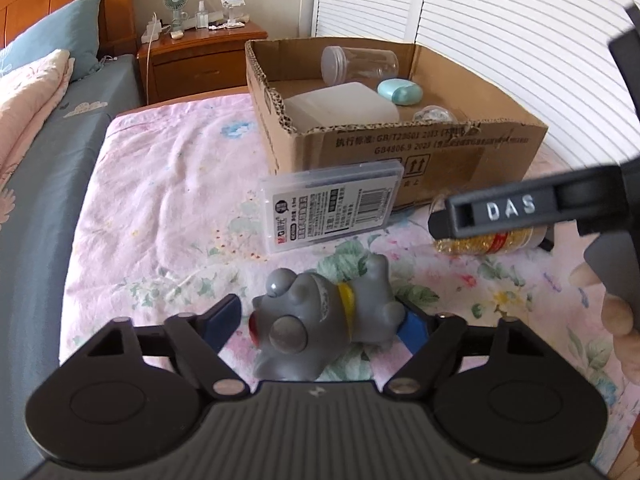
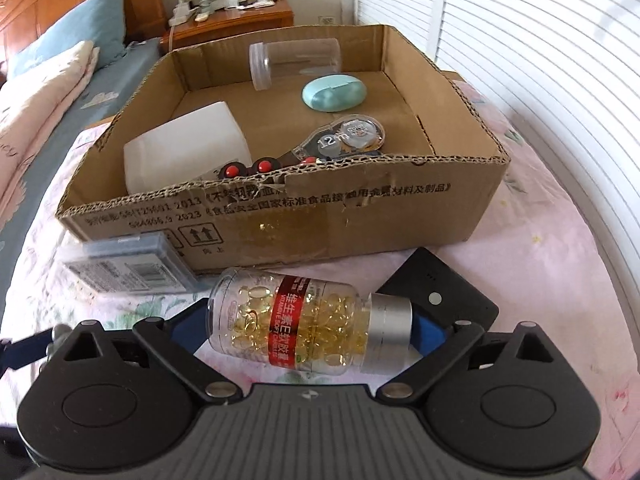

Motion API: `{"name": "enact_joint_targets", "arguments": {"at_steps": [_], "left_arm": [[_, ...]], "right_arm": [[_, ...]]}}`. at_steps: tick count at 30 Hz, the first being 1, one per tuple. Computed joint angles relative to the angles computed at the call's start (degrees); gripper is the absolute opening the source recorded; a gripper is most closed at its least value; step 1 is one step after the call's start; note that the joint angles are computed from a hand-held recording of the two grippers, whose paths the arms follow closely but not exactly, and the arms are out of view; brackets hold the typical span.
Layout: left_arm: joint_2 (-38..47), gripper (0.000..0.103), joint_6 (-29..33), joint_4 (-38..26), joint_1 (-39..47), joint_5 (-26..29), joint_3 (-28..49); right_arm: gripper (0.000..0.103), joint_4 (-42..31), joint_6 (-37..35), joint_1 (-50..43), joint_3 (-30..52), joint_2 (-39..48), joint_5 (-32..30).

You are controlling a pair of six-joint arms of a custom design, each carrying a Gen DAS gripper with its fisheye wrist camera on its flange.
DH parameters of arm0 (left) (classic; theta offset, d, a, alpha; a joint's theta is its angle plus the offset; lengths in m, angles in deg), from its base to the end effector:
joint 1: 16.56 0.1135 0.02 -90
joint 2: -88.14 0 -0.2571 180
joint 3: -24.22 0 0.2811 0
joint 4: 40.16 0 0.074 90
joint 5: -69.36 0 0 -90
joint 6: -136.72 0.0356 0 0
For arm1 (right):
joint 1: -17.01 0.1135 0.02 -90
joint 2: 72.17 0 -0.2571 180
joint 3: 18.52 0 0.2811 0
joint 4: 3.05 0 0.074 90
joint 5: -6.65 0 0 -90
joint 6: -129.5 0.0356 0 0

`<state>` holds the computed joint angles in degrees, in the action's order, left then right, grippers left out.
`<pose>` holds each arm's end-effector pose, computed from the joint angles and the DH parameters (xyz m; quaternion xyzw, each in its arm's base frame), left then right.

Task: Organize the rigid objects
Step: 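Grasp the gold capsule bottle with the right tool while the left tool holds the toy, then carry the toy and capsule bottle over the box and open both tools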

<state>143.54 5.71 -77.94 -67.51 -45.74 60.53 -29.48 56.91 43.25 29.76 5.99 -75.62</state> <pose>0.1363 -0.1440 0.1442 0.0193 0.9374 -0.0554 0.3432 0.2457 0.1158 0.1342 -0.0540 0.9536 0.0476 0.2924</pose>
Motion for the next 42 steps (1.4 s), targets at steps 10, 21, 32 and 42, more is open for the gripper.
{"name": "enact_joint_targets", "arguments": {"at_steps": [10,21,32,42], "left_arm": [[0.02,0.073,-1.46,-4.88,-1.91,-1.13,2.75],[-2.01,0.073,-1.85,-15.29,-6.04,-2.92,9.07],[-0.38,0.073,4.66,-18.74,-4.03,-3.75,17.27],[9.82,0.073,17.87,-11.49,7.82,0.76,26.89]], "right_arm": [[0.1,-2.37,-10.54,-6.13,-3.82,-7.26,-9.09],[0.1,-13.25,-25.31,-15.75,-3.39,-18.12,-19.89],[0.1,-14.75,-34.01,-20.83,3.26,-19.4,-26.98],[0.1,-9.6,-32.69,-21.28,9.79,-9.57,-28.75]]}}
